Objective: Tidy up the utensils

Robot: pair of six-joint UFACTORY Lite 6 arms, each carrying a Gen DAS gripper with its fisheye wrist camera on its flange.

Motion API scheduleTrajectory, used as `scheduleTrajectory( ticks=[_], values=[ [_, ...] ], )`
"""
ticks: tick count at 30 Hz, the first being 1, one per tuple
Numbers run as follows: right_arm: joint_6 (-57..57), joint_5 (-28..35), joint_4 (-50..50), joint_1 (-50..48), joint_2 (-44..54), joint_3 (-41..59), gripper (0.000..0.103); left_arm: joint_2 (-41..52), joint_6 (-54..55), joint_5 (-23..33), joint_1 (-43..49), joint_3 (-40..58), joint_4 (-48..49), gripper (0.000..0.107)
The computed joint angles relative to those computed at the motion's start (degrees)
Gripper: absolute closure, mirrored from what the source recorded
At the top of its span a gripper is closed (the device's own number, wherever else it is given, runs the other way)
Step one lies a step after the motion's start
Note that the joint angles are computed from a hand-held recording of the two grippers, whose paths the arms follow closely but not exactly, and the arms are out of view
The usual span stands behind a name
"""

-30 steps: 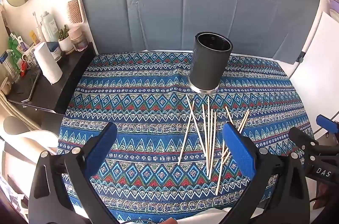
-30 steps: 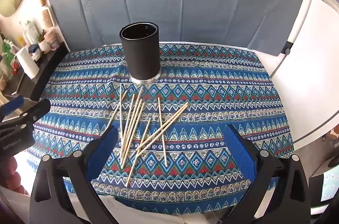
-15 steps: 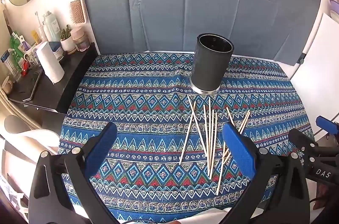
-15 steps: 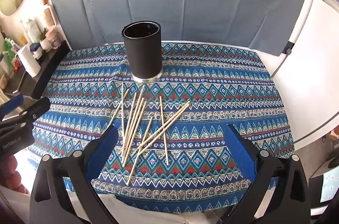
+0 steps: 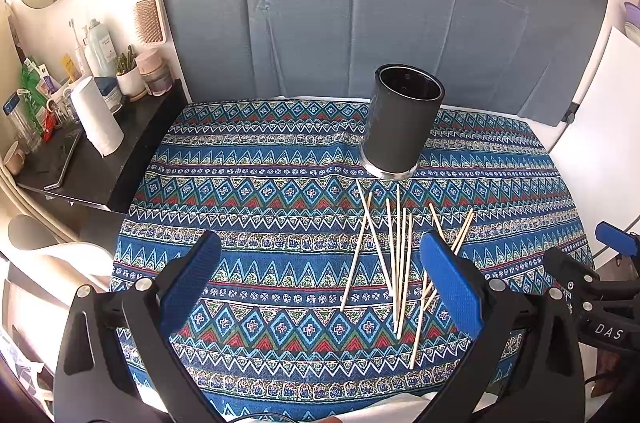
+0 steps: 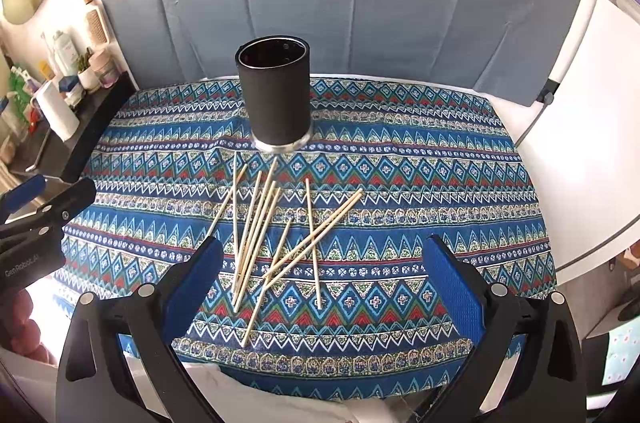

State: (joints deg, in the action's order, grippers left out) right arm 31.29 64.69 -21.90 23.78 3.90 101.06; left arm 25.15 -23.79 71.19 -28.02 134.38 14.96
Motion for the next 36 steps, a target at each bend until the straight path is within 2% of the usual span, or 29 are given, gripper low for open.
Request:
scheduleTrajectory(
  ticks=[11,36],
  values=[
    [-0.1,0.6,-0.2,0.5,0.9,0.7,0.007,-1.2,0.1,-0.8,0.2,-2.2,-0.5,0.009],
    [-2.6,1.2,1.8,-0.2,2.3,1.6,0.007,1.4,0.7,0.8,0.2,1.5,-0.8,0.009]
  ],
)
